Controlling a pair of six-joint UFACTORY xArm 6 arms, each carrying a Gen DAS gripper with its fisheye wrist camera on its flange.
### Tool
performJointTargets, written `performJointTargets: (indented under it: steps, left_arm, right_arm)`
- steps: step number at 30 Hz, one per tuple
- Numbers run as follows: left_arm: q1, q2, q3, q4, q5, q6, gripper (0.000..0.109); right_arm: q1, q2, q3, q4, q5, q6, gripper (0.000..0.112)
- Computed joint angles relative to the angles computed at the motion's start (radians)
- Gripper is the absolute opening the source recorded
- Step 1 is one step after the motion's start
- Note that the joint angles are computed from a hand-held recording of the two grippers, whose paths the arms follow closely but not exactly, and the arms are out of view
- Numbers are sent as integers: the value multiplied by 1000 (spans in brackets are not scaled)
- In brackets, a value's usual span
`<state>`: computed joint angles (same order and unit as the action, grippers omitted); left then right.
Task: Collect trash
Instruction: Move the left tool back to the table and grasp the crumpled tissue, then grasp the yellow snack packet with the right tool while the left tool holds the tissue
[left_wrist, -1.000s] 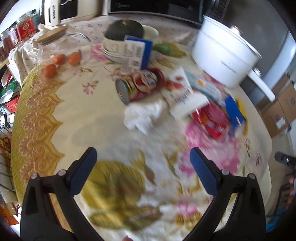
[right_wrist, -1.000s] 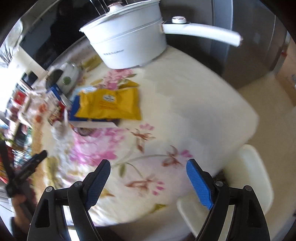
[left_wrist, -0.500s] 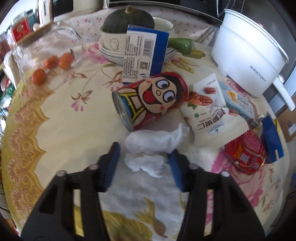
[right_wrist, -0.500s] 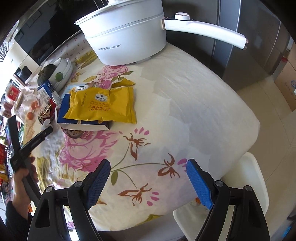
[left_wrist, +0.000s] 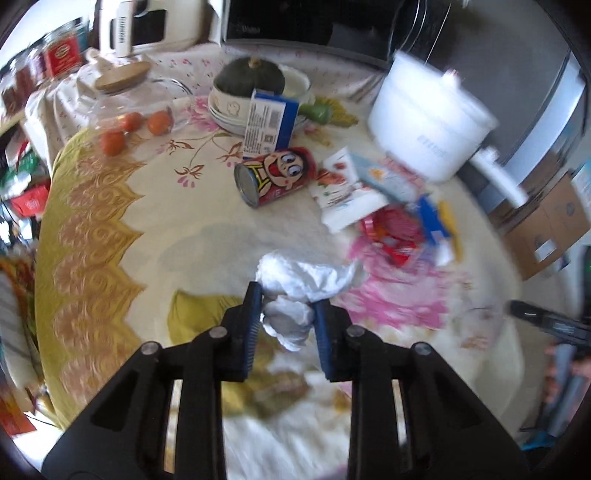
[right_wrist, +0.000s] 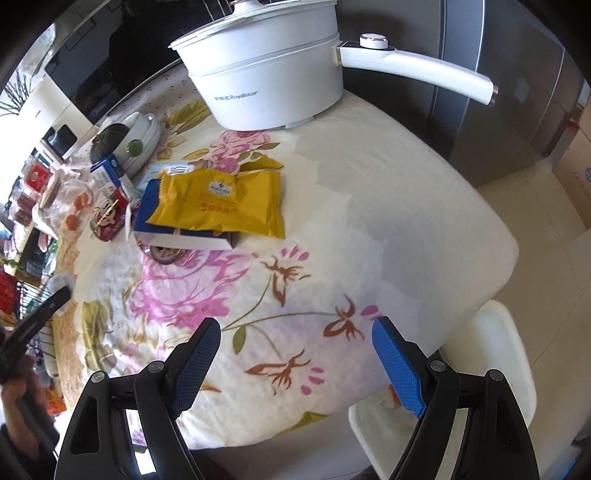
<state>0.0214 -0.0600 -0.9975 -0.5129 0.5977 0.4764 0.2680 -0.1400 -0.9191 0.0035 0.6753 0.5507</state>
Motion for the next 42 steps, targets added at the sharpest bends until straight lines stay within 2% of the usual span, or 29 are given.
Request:
performJointTargets:
  steps: [2,8,13,20,25,32,36,42]
  left_arm:
    - [25,-46,43,-42,5,30,29]
    - [66,-24,11,-150,82,67,29]
    - [89,-11,-29,-217,154,102,29]
    - [118,-20,-50,-253,192,127,29]
    - [109,-27,-51,-259,212,149,29]
    - [87,-32,-52,-268,227,148,29]
    - [81,-34,-55,-291,260,159,29]
    - [69,-46,-43,-286,261,155,29]
  right_arm:
    - [0,9,-10,0,7,18,86]
    - [8,92,-131,-14,32,58,86]
    - [7,259,-335,-10,42,127,86]
    - [0,488,-586,-64,81,247,86]
    - [0,592,-710,-94,174,257,86]
    - [-9,539,-597,-104,174,229,86]
    - [-14,484,-510,-147,210,213,86]
    - [-39,388,-397,-210,235,227,86]
